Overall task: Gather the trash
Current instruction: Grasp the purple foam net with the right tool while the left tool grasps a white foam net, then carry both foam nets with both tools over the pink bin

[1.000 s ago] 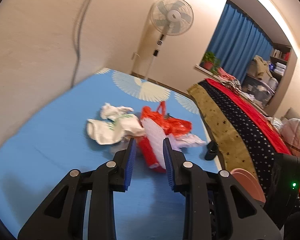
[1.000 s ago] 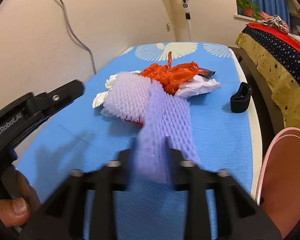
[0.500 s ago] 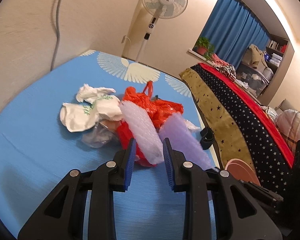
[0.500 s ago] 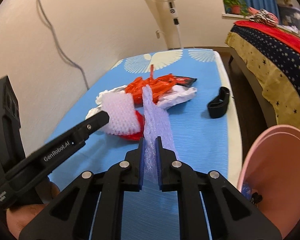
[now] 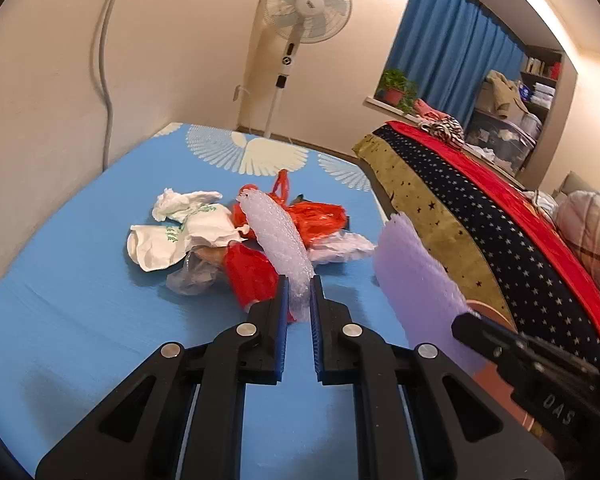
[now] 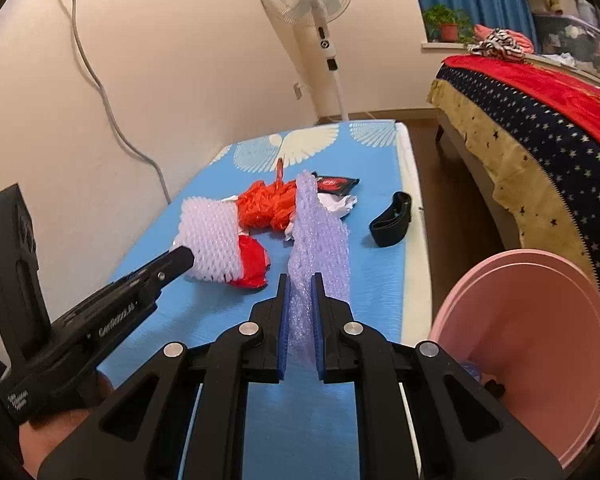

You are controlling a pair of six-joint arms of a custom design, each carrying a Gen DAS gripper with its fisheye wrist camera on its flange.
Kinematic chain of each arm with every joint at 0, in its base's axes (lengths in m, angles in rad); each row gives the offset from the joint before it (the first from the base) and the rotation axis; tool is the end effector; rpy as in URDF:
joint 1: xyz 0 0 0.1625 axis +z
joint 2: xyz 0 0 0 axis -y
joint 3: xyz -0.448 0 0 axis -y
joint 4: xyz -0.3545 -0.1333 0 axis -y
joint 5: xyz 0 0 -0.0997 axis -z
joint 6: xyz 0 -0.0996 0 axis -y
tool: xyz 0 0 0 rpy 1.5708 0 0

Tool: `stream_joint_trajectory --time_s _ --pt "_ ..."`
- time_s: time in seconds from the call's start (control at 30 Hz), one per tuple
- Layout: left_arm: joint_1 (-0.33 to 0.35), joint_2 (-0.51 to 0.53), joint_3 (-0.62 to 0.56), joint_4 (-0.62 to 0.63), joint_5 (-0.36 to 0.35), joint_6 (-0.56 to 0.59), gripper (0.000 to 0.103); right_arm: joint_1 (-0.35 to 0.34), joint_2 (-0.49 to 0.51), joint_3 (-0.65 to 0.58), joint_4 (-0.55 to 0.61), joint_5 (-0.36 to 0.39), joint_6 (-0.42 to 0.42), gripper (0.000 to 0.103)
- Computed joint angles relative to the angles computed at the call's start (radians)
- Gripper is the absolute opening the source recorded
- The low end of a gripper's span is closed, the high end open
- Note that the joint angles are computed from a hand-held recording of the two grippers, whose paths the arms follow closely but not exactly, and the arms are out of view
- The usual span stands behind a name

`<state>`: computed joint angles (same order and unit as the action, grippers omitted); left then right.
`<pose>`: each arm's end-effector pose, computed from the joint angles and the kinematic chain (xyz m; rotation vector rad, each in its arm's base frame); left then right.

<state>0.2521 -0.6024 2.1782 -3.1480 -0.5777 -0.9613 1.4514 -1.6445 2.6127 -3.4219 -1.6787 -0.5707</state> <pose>-0.3983 -0.3264 0.0076 0.4363 2.4209 -1.2118 0.0850 -0.3201 0.3314 0.5045 -2.4872 1.0819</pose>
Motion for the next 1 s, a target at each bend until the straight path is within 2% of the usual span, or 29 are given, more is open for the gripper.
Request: stream_joint_trajectory --time_s 0.6,1.0 --pt "-0.126 -0.047 0.042 0.098 0.000 -0.084 0.010 -0.031 -0.235 0.058 0.054 0.014 0.008 0.011" --pt "-0.152 -0.042 0.037 0.088 -0.006 -0.056 0.010 -0.098 -0.359 0.059 0.123 0.061 0.005 0.011"
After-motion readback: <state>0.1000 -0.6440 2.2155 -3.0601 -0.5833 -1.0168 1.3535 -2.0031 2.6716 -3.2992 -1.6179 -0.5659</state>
